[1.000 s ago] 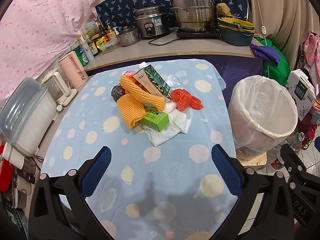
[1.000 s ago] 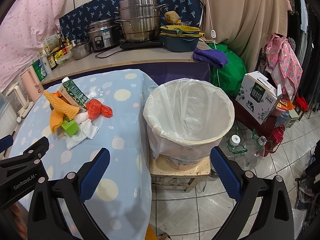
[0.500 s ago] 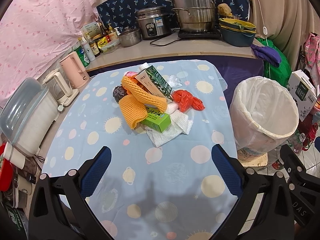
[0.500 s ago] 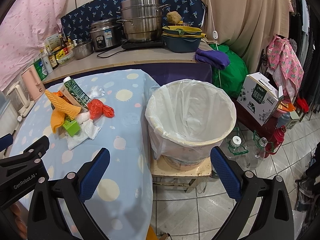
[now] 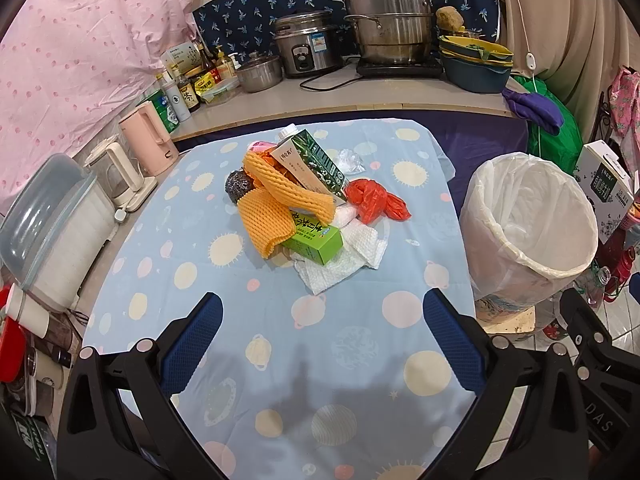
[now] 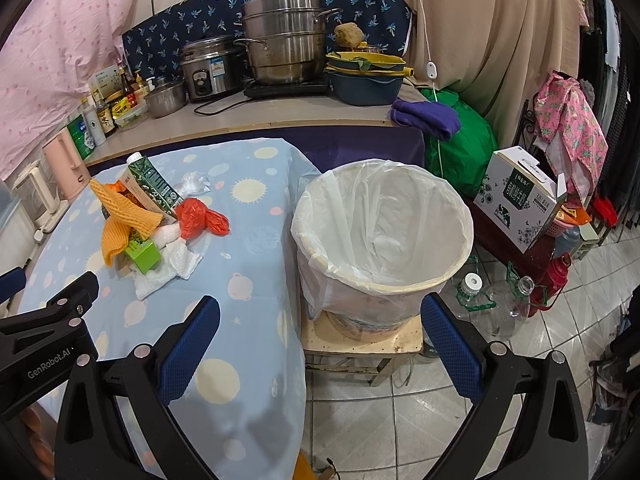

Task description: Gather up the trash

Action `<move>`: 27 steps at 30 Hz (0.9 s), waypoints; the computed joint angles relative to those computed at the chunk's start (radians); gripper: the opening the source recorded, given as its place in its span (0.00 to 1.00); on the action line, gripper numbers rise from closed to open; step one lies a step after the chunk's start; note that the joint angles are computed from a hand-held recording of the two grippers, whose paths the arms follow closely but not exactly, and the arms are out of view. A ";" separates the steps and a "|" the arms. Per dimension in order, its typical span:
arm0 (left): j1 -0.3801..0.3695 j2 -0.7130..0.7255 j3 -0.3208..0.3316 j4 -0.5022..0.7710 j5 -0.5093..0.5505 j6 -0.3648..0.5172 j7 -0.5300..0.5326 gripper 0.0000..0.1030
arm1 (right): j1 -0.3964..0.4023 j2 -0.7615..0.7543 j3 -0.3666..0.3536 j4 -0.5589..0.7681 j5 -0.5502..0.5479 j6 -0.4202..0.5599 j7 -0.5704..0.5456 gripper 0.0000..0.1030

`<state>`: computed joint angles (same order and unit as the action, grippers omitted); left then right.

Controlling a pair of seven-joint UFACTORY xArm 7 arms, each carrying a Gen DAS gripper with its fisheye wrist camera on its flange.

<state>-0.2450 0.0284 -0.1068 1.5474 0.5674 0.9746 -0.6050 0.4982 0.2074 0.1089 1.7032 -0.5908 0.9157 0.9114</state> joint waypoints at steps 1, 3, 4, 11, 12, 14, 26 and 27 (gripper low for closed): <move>0.000 0.006 0.000 0.010 -0.002 0.006 0.001 0.93 | 0.005 0.007 0.001 0.008 -0.004 0.006 0.006 0.94; 0.002 0.011 0.004 0.013 -0.010 0.006 0.004 0.93 | 0.008 0.011 0.000 0.013 -0.004 0.007 0.007 0.94; 0.003 0.013 0.006 0.013 -0.014 0.006 0.006 0.93 | 0.007 0.010 -0.001 0.011 -0.002 0.006 0.004 0.94; 0.026 0.030 0.027 0.006 -0.066 -0.020 0.018 0.93 | 0.046 0.079 -0.011 0.087 -0.006 0.032 0.024 0.93; 0.031 0.031 0.031 0.002 -0.074 -0.027 0.018 0.93 | 0.050 0.093 -0.014 0.102 -0.003 0.035 0.022 0.93; 0.041 0.032 0.038 -0.010 -0.082 -0.042 0.014 0.93 | 0.057 0.119 -0.023 0.130 0.002 0.042 0.017 0.93; 0.114 0.104 0.085 0.021 -0.178 -0.152 0.034 0.93 | 0.102 0.306 -0.085 0.358 0.054 0.083 -0.049 0.93; 0.117 0.122 0.089 0.042 -0.184 -0.161 0.036 0.93 | 0.107 0.326 -0.090 0.385 0.060 0.091 -0.058 0.93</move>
<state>-0.1276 0.1503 -0.0175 1.5895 0.3837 0.8134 -0.5687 0.6055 0.5329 0.0187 2.0883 -0.5305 1.0069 0.8533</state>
